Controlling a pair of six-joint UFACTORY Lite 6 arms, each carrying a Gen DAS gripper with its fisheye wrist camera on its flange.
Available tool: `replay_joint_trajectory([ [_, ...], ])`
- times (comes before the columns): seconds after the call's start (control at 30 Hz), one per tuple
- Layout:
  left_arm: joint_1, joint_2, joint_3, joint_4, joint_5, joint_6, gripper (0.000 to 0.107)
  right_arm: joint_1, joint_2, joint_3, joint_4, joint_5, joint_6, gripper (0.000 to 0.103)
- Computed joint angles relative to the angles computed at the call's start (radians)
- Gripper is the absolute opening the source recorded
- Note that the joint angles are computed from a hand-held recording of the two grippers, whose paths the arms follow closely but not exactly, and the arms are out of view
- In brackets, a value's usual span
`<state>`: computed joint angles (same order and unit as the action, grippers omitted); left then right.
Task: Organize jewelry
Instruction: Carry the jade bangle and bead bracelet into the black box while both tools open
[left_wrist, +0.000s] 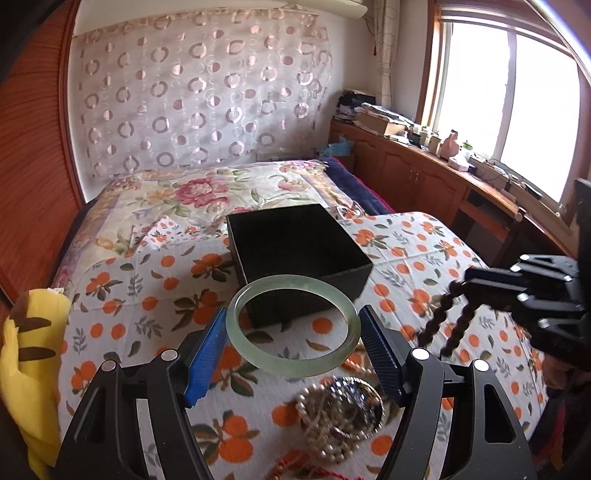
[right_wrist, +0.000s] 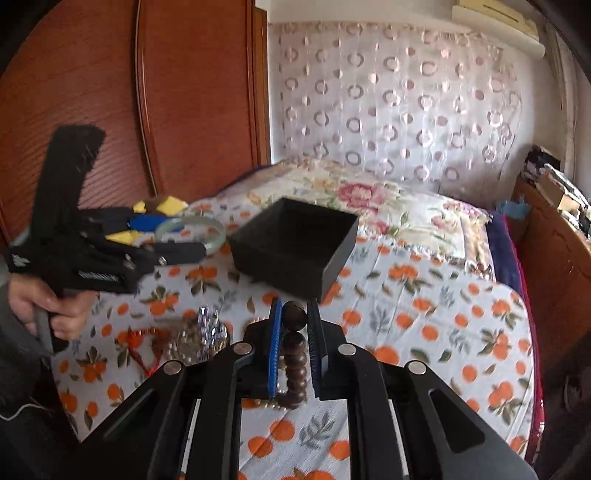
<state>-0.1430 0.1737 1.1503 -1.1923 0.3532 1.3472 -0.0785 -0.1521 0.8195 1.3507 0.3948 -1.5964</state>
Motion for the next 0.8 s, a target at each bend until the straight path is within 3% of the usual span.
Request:
replay_joint_trajectory([
  [0.2, -0.023, 0.089, 0.114, 0.074, -0.023, -0.087, 0.069, -0.016, 0.055, 0.111, -0.041, -0.004, 0.045, 0.015],
  [0.53, -0.079, 0.300, 0.377, 0.375, -0.051, -0.416, 0.069, -0.046, 0.216, 0.316, -0.096, 0.015, 0.123, 0.015],
  [0.8, -0.095, 0.489, 0.609, 0.580, -0.007, -0.649, 0.069, -0.036, 0.374, 0.529, -0.185, 0.044, 0.256, 0.015],
])
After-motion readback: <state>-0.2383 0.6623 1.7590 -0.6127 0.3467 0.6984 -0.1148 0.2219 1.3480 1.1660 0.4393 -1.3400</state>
